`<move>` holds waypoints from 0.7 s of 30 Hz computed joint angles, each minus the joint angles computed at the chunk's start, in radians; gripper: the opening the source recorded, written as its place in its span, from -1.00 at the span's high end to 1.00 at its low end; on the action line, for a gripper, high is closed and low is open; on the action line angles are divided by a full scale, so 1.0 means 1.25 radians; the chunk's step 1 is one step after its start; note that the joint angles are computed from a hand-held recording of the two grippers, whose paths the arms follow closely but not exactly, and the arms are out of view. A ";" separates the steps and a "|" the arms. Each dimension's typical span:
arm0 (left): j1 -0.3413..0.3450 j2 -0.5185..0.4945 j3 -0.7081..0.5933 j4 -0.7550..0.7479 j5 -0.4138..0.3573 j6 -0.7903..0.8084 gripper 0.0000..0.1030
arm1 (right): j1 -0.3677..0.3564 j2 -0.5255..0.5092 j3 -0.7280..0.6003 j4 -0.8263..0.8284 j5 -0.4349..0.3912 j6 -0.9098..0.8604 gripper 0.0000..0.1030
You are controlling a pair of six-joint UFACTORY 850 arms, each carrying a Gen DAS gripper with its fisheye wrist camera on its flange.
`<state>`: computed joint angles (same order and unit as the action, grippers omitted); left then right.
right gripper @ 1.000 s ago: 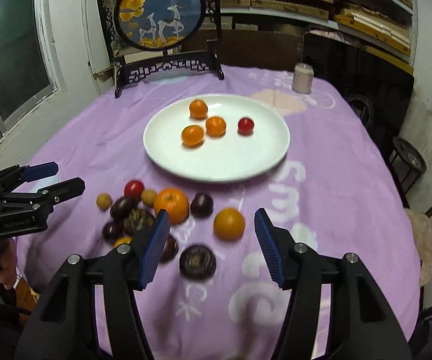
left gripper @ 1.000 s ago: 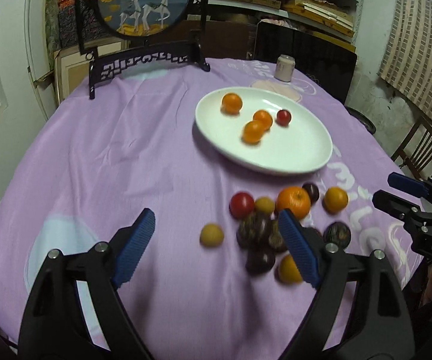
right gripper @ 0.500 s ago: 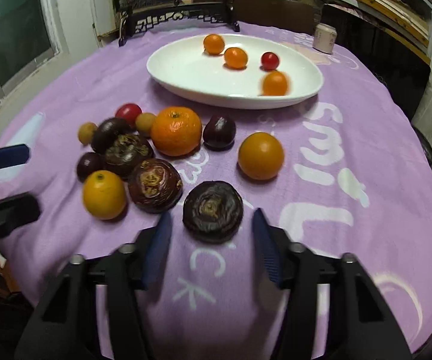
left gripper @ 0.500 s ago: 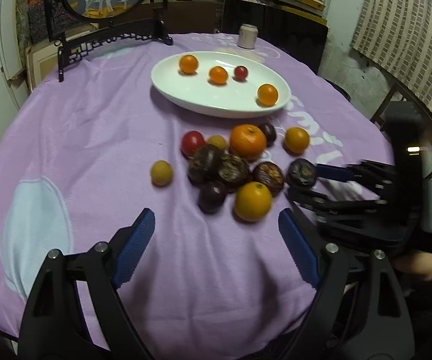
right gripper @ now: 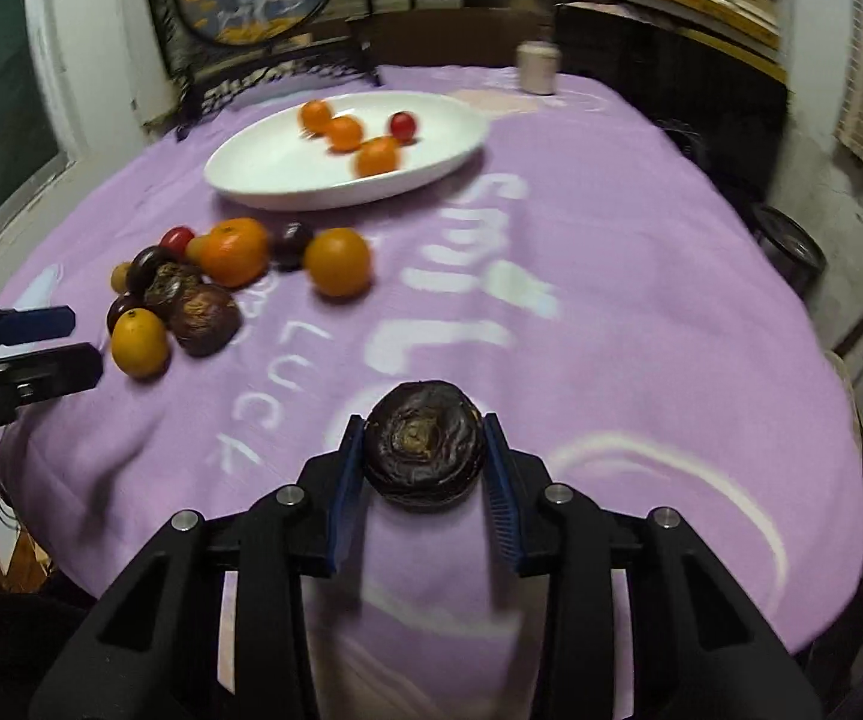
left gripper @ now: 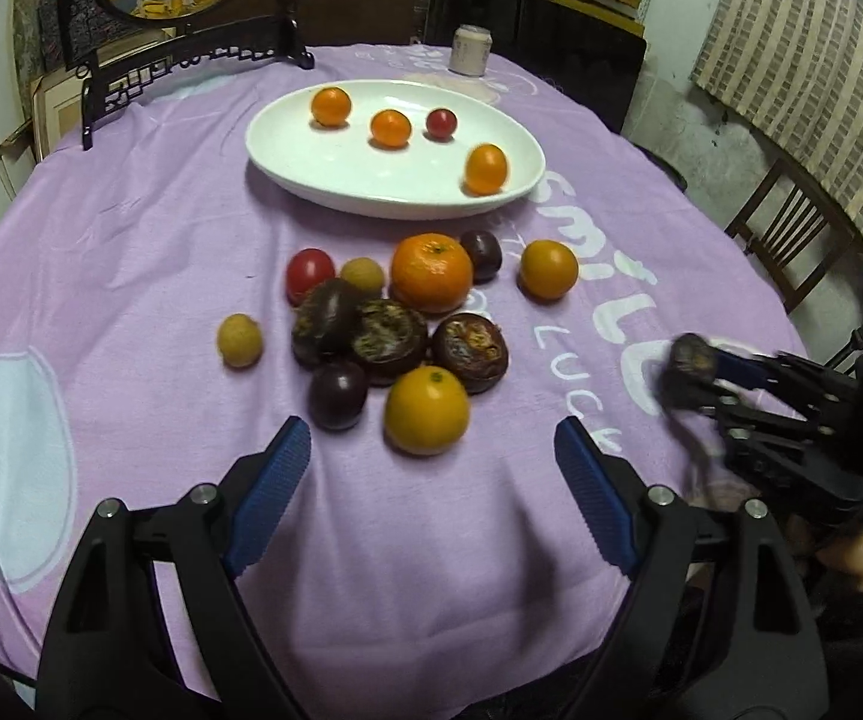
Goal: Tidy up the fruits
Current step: 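Grasp a dark passion fruit with the right gripper while the left grasps an orange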
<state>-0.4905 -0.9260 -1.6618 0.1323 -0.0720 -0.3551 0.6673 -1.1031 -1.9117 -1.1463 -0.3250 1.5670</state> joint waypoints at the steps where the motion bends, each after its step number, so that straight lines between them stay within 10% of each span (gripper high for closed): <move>1: -0.003 -0.012 -0.018 -0.034 -0.013 0.036 -0.45 | 0.000 0.020 0.035 -0.069 0.006 0.077 0.25; 10: -0.009 -0.091 -0.135 0.139 -0.107 -0.144 0.30 | -0.001 0.074 0.122 -0.317 0.039 0.337 0.25; 21: 0.001 -0.025 -0.046 0.125 -0.025 -0.125 0.32 | -0.001 0.021 0.016 -0.088 0.078 0.094 0.25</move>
